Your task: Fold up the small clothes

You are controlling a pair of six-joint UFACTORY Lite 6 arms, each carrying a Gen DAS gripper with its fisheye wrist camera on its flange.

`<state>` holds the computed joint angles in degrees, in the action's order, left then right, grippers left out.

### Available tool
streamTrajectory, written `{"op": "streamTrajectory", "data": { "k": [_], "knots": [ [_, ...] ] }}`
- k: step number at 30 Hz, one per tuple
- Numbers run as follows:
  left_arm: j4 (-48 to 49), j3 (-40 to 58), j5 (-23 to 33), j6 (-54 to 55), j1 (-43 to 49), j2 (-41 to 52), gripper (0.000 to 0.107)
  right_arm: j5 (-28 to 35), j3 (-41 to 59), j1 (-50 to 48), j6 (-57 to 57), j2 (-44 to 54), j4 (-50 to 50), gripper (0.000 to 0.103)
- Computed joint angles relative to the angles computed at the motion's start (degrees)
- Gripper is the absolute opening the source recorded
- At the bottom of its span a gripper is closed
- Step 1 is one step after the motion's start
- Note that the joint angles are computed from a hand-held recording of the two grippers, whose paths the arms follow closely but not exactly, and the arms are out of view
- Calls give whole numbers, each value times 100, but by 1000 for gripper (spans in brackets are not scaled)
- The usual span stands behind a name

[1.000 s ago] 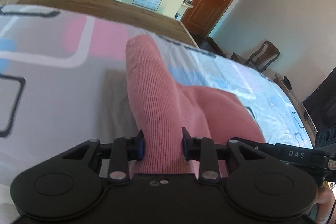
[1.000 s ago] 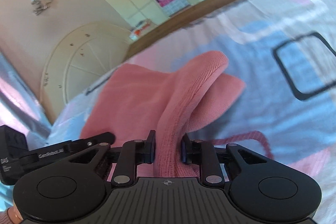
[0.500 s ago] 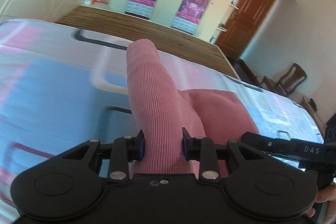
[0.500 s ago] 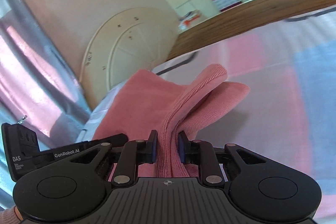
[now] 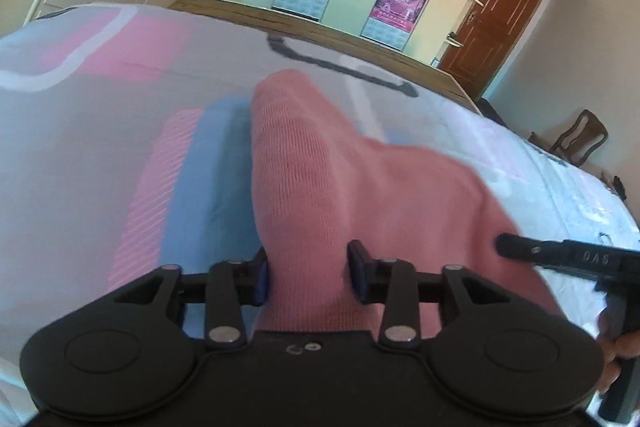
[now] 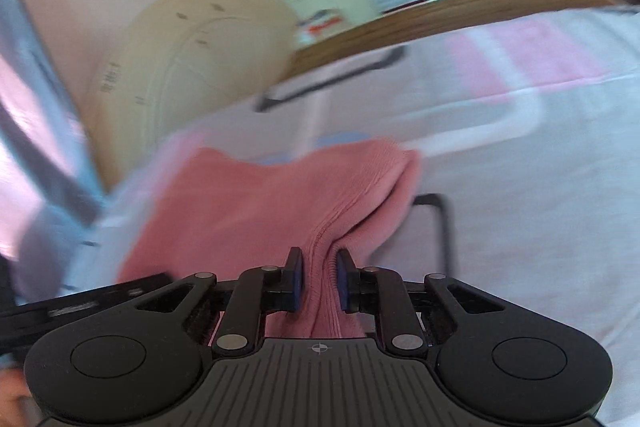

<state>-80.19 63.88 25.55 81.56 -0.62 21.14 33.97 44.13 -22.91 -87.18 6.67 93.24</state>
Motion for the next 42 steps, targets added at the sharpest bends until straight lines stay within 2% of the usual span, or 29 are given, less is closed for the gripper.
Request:
{"op": "streamTrajectory", "data": {
  "k": [2,3,5,8,10,14,17,19,21,23,25,27,30,33,36,39,42],
  "knots": [
    [-215,-79,-191,265,-18,-56,64,-643,-44,159,-232,-44,-37,17],
    [-205,-102,-259,252,-64,-109,66,-755,-111,178,-377,-53,52,17],
    [-24,-119,-345,65,-93,-269,64,-752,-169,86,-337,-123,91,17],
    [-1108,-435,-445,1175,-55,-695,64,-724,-301,63,-477,-619,162,17],
    [-1338,-293,-399,1448,-130,-727,63,-701,-227,204,-427,-839,69,17],
    [-215,961,-449,160,-487,193,63,-1058,513,839,-460,-156,311,17],
    [367,1874,-917,-576,-770,1034,63,-1362,1068,1098,-878,634,1083,17],
    [1161,2447,-1113,-1326,-859,1586,63,-1526,1289,1195,-1401,974,1582,17],
    [2272,3078,-1103,-2459,-815,2252,66,-2021,1530,1386,-2322,1407,2337,17],
    [2575,3341,-942,-2983,-712,2456,67,-1955,1600,1261,-2684,1701,2651,17],
    [2261,3098,-1002,-2700,-695,2238,66,-1969,1657,1217,-2253,1701,2261,17],
    [1305,2485,-1150,-1669,-657,1735,65,-2047,1493,1235,-2247,1423,2162,17],
    [717,1620,-854,-965,-429,956,67,-1784,796,1092,-2083,558,1918,17],
    [537,819,-811,-464,-347,246,68,-1543,-128,1037,-1637,-578,1275,17],
    [771,-149,-1015,-397,-423,-541,69,-1660,-1039,1278,-1221,-1645,825,17],
    [230,-794,-1428,90,-663,-1051,72,-2036,-1848,1638,-1433,-2448,1132,17],
    [432,-886,-1629,-216,-845,-1101,73,-2697,-2181,2049,-2826,-2520,2626,17]
  ]
}}
